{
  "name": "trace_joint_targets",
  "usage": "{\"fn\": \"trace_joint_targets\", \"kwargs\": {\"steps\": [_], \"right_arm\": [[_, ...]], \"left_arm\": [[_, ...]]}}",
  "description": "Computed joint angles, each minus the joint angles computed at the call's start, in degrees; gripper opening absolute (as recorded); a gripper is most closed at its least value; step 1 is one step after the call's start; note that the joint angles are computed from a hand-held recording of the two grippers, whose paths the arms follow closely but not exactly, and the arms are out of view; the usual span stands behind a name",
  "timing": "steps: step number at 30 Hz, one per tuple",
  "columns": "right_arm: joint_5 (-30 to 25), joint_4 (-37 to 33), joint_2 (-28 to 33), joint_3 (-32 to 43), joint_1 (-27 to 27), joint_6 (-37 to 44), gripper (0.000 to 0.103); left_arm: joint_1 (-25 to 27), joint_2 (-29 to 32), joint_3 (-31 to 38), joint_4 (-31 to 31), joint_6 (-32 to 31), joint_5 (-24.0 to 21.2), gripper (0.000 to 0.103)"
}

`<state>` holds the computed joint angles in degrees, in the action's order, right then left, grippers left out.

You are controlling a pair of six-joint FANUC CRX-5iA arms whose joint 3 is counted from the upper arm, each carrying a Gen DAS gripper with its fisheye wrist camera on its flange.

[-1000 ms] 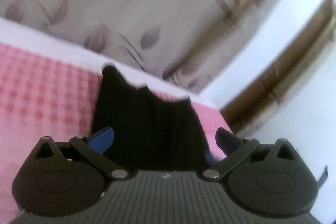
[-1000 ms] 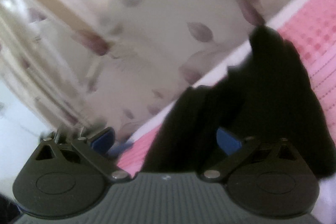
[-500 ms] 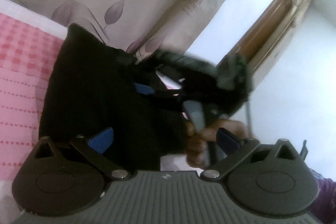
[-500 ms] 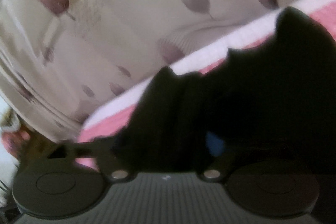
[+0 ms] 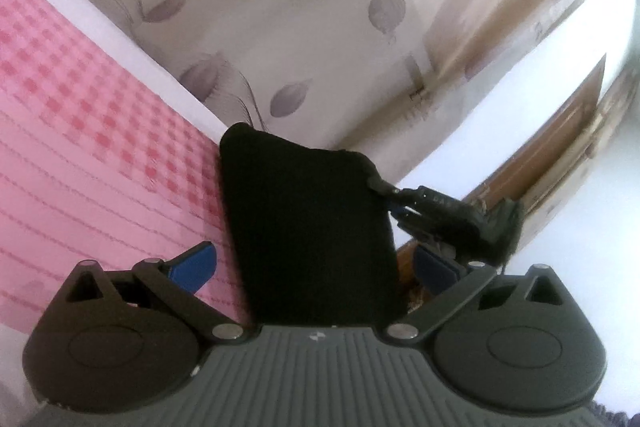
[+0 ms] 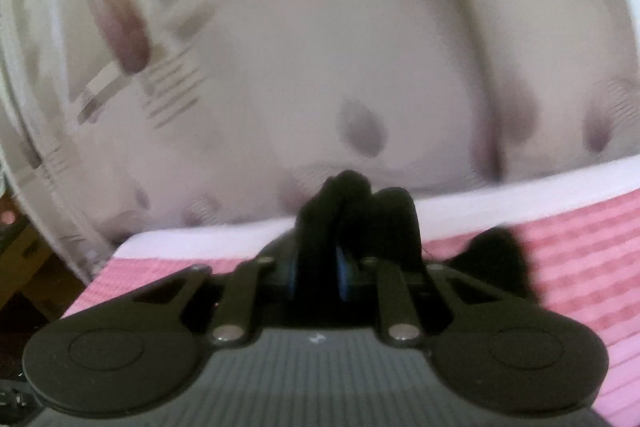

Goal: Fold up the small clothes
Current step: 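Hold the folded bundle with the left tool while the right tool grips its end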

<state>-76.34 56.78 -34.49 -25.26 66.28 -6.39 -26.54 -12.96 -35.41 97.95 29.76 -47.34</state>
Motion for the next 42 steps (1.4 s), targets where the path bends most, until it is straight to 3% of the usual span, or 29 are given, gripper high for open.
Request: {"fn": "trace_joint_targets", "kwargs": {"steps": [7, 8, 9, 13, 16, 19, 21, 23, 25, 26, 29, 30, 31, 33, 38, 42], "right_arm": [[-8.5, -2.9, -6.3, -4.1, 1.9, -0.4, 0.018], [-9.2, -2.6, -6.5, -4.5, 1.7, -0.6, 0.010], [-10.4, -2.4, -6.5, -4.7, 1.5, -0.7, 0.008], [-7.1, -0.1, -12.1, -8.0, 2.5, -6.2, 0.008], [-8.2, 4.1, -15.8, -10.7, 9.8, -12.8, 0.009], [-14.1, 8.0, -19.6, -14.7, 21.9, -20.4, 0.027], [-16.5, 7.9, -20.3, -16.1, 26.1, -22.0, 0.062], [-15.3, 7.4, -19.8, -17.0, 25.3, -22.3, 0.070], [-9.3, 7.2, -19.8, -18.3, 20.7, -22.1, 0.070], [-6.0, 6.2, -19.2, -18.4, 17.5, -21.1, 0.070], [-3.8, -2.1, -14.3, -14.3, 11.1, -15.1, 0.066], [-3.1, -2.0, -14.1, -14.6, 10.7, -14.8, 0.040], [-2.6, -2.3, -14.1, -14.6, 10.4, -14.3, 0.027], [-5.5, -0.1, -14.4, -14.8, 12.8, -15.7, 0.017], [-20.9, 5.8, -17.8, -15.1, 26.8, -19.1, 0.016], [-22.6, 3.5, -20.4, -17.0, 28.2, -22.3, 0.018]], "left_arm": [[-5.0, 2.0, 1.8, -1.7, -2.0, 1.5, 0.103], [-5.5, 2.3, 2.1, -1.9, -2.3, 1.4, 0.103], [-6.0, 2.6, 2.5, -2.2, -2.5, 1.4, 0.103], [-7.7, 3.5, 3.4, -1.7, -4.0, 2.9, 0.103], [-9.3, 3.8, 3.0, 1.3, -5.6, 5.1, 0.103], [-10.9, 3.8, 1.6, 6.3, -8.3, 6.3, 0.103], [-10.8, 4.2, 1.7, 5.6, -7.0, 6.4, 0.103], [-10.9, 4.5, 1.6, 5.6, -6.8, 6.1, 0.103], [-11.7, 4.0, 1.1, 7.4, -9.4, 7.1, 0.103], [-11.8, 3.6, 1.0, 7.0, -10.0, 7.3, 0.103], [-11.5, 3.9, 1.6, 3.8, -9.2, 7.5, 0.103], [-11.3, 4.0, 1.8, 3.1, -9.2, 7.2, 0.103], [-11.2, 4.1, 1.9, 2.5, -8.9, 7.0, 0.103], [-11.3, 4.0, 1.7, 2.7, -8.5, 7.7, 0.103], [-11.5, 4.1, 1.5, 3.7, -8.5, 7.9, 0.103], [-11.7, 4.0, 1.6, 3.2, -9.1, 8.2, 0.103]]}}
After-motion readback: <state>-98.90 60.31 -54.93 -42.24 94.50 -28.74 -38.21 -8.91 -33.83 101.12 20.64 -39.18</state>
